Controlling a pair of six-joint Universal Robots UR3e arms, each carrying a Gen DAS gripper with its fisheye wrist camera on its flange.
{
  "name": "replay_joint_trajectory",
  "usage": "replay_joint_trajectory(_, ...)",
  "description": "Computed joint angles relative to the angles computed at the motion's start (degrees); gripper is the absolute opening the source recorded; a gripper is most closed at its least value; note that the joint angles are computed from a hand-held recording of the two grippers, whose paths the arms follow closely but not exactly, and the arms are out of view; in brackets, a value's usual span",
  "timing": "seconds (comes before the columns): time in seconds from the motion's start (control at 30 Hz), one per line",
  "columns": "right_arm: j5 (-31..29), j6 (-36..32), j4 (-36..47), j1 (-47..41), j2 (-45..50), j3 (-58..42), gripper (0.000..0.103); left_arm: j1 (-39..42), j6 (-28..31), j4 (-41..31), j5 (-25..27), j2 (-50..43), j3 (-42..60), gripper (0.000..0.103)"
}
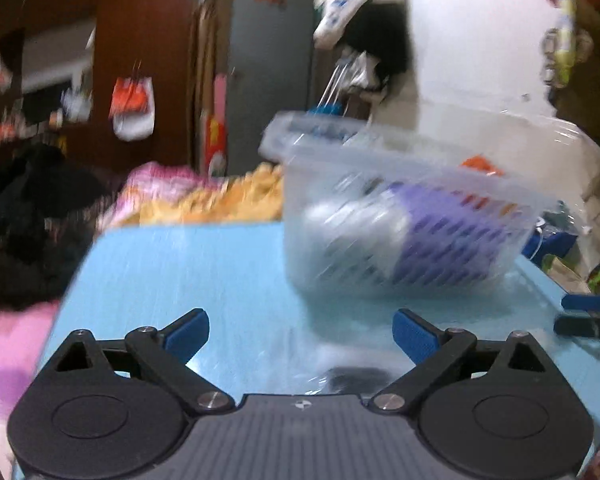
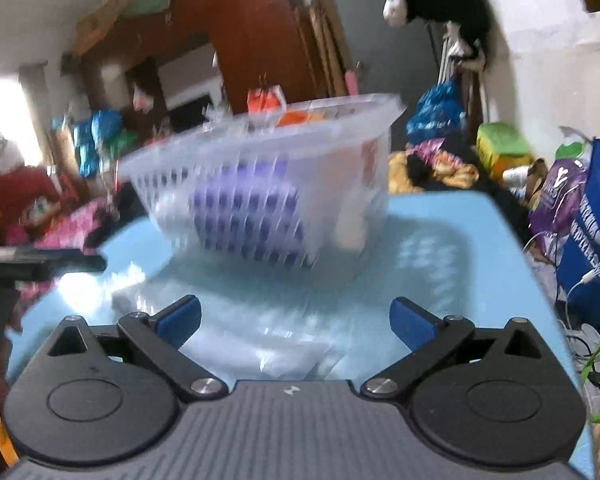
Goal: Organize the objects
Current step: 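Open the left tool over the basket while the right tool releases the bottle, then grasp the small bag with black item with the left tool while the right tool grasps the clear plastic bag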
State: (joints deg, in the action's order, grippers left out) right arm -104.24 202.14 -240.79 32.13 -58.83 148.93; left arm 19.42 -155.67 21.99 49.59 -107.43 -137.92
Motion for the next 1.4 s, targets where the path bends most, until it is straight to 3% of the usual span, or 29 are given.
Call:
replay_joint_trajectory(0.1,2.75,0.31,1.71,-1.05,0.98,-1.28,0.103,0.57,1.08,-7.93,-1.03,-1.57,3.56,0.099)
replay_joint_trajectory(0.17,3.97,0.29,-1.9,-1.11,3.89,0.07,0.101,0.26,1.91,-10.09,-0.48,-2.1,4.68,0.099)
replay_joint_trajectory(0.37,2.45,-0.57,-2.91,1.82,5.78,-0.13,0.095,-1.2,3.93,-10.59,1.76,-2.83,4.71,0.099)
replay_joint_trajectory(0.67,-3.08,-2.73,3.65,7.37,4.6,-4.04,0.078,-5.12,8.11,-10.1,4.33,-2.44,4.14,0.098)
replay_joint_trajectory(0.9,-5.58,-3.5,5.46,9.83,4.78,-5.7,0.07,-0.38,13.73,-11.47,0.56,1.93,-1.3,0.078)
replay_joint_trajectory(0.97,-6.36,-3.92,5.73,10.5,5.13,-6.44,0.061,-0.1,13.61,-11.29,0.23,2.01,-1.36,0.075)
replay_joint_trajectory(1.1,-6.29,-4.63,4.9,10.59,5.64,-6.58,0.054,0.41,15.16,-12.0,-1.57,3.03,-2.68,0.05)
replay_joint_trajectory(1.27,-4.58,-5.73,1.45,10.11,6.68,-5.43,0.033,2.16,15.49,-11.45,-3.91,3.31,-4.56,0.04)
replay_joint_trajectory(1.33,-4.23,-5.93,1.22,10.29,6.73,-5.48,0.026,3.63,17.36,-14.11,-6.31,4.05,-5.13,0.03)
replay_joint_trajectory(1.4,-4.74,-5.91,1.43,10.8,6.76,-5.77,0.023,4.42,18.02,-13.31,-7.46,4.28,-6.47,0.026)
